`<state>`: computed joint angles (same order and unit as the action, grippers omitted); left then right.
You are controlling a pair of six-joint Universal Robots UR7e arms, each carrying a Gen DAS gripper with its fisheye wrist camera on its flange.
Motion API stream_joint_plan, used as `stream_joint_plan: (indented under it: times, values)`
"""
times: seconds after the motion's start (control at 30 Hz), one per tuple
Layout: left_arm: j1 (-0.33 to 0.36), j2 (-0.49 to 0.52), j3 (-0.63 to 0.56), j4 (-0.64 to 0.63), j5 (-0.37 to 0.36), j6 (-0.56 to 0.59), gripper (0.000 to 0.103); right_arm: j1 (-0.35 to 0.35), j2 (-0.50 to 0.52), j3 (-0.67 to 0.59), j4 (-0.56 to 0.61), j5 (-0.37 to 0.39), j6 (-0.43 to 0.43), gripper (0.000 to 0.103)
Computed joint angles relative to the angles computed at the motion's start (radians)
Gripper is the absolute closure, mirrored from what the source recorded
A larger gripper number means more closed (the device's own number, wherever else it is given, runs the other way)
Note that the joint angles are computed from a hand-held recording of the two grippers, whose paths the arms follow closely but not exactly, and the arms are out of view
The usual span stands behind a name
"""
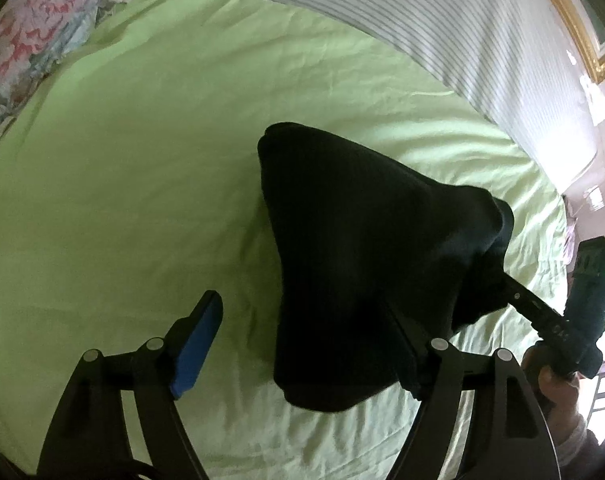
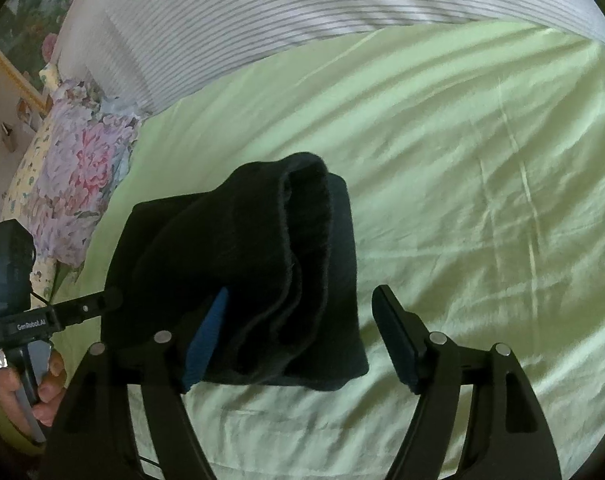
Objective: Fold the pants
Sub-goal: 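Press the folded stack down and open both grippers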
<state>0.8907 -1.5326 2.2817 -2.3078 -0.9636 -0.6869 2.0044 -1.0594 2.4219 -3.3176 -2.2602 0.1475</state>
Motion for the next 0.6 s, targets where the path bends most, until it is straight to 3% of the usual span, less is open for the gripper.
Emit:
stream_joint_plan:
  times: [0.6]
  values:
    - [-0.108,-0.066,0.051,0.114,0.081,-0.108,0.023,0.104,0.018,0.006,-0.006,-0.083,-0.051,0.021]
